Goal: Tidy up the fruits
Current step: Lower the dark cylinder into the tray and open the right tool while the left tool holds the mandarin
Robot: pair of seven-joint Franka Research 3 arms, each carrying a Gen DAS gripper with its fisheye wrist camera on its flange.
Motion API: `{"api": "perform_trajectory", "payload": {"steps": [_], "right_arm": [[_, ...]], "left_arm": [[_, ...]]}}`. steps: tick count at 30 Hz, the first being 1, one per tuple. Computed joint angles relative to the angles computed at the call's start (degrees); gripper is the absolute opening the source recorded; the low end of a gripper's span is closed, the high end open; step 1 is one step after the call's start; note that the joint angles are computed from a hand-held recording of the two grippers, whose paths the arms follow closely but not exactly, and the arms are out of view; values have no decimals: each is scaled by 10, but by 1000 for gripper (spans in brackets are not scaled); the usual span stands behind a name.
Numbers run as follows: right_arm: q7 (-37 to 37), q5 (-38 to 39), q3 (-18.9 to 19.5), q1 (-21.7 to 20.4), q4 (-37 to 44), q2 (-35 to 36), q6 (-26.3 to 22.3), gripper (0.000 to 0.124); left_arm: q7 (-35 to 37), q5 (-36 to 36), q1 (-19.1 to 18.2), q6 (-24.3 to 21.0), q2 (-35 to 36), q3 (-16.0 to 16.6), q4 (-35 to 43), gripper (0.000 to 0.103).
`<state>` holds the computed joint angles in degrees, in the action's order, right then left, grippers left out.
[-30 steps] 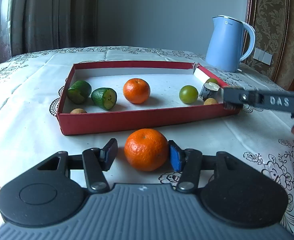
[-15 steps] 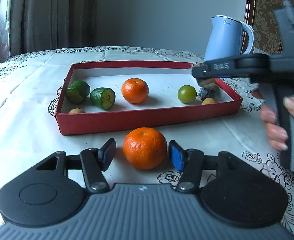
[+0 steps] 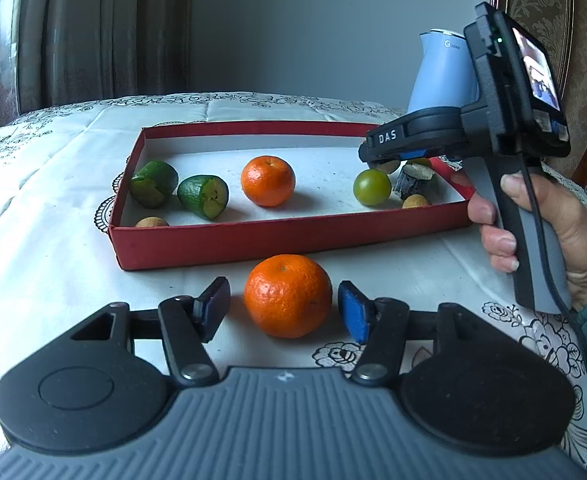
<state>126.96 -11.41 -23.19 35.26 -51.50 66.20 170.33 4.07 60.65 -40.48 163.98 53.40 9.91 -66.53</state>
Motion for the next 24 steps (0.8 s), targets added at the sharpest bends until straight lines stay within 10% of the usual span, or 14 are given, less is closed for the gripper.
{"api": "perform_trajectory", "payload": {"steps": [17,24], "right_arm": [[1,-19,11,-4,5,0,-11,37],[66,4,-114,93,-165,-61,98,72]], "left_arm": [[6,-2,0,-2,0,-1,0,58],[6,-3,0,-2,1,0,1,58]]}}
